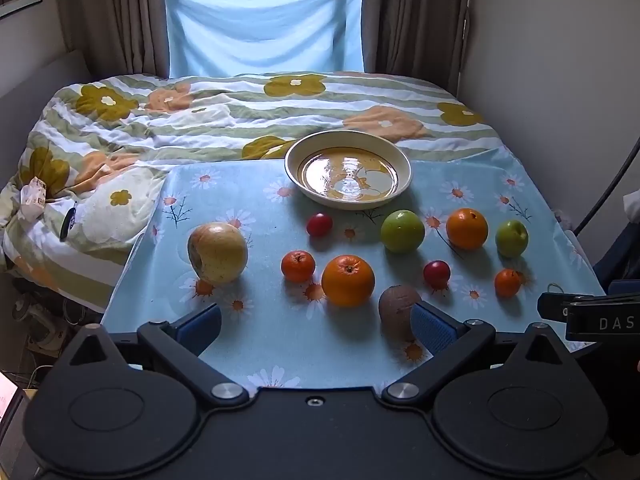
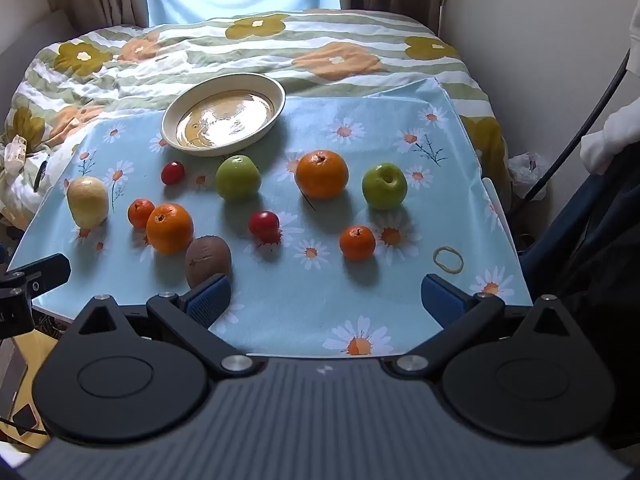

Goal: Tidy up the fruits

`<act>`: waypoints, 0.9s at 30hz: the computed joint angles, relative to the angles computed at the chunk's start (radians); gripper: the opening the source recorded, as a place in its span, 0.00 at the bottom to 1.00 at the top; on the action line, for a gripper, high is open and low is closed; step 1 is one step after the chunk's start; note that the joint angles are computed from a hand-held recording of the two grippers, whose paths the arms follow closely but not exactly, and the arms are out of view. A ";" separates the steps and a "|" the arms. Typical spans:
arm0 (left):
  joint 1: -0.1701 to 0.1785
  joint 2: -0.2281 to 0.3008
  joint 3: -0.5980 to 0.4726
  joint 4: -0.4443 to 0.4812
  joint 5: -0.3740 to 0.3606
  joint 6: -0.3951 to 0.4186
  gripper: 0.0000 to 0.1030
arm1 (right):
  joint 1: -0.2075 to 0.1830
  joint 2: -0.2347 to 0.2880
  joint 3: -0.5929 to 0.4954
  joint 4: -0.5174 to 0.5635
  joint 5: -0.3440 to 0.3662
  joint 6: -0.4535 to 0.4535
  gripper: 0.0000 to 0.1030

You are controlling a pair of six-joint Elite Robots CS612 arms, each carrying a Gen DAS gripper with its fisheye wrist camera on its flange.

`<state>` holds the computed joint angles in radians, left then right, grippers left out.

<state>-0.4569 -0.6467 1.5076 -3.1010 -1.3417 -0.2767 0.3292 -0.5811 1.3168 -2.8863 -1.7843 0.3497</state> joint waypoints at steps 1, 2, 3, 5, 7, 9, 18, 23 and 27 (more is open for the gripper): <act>-0.002 0.000 -0.003 0.013 0.009 0.005 0.99 | 0.000 0.000 0.000 -0.001 0.001 0.000 1.00; -0.002 0.001 -0.001 0.000 0.010 0.005 0.99 | 0.000 0.001 -0.001 -0.002 0.000 0.000 1.00; -0.002 0.002 -0.002 0.000 0.010 0.005 0.99 | 0.000 0.001 0.000 -0.004 -0.001 0.001 1.00; -0.002 0.003 -0.002 -0.005 0.014 0.005 0.99 | -0.001 0.002 0.000 -0.006 0.000 0.001 1.00; -0.002 0.004 -0.005 -0.005 0.015 0.006 0.99 | -0.002 0.002 0.000 -0.007 0.001 0.000 1.00; 0.000 0.003 0.000 -0.012 0.015 0.010 0.99 | -0.002 0.002 0.000 -0.009 0.002 0.000 1.00; -0.004 0.001 0.006 -0.022 0.027 0.011 0.99 | -0.002 0.002 -0.001 -0.011 0.004 0.000 1.00; -0.005 0.000 0.005 -0.019 0.029 0.011 0.99 | -0.003 0.002 0.001 -0.013 0.005 -0.003 1.00; -0.006 0.000 0.004 -0.019 0.031 0.011 0.99 | -0.001 0.002 -0.001 -0.014 0.004 -0.002 1.00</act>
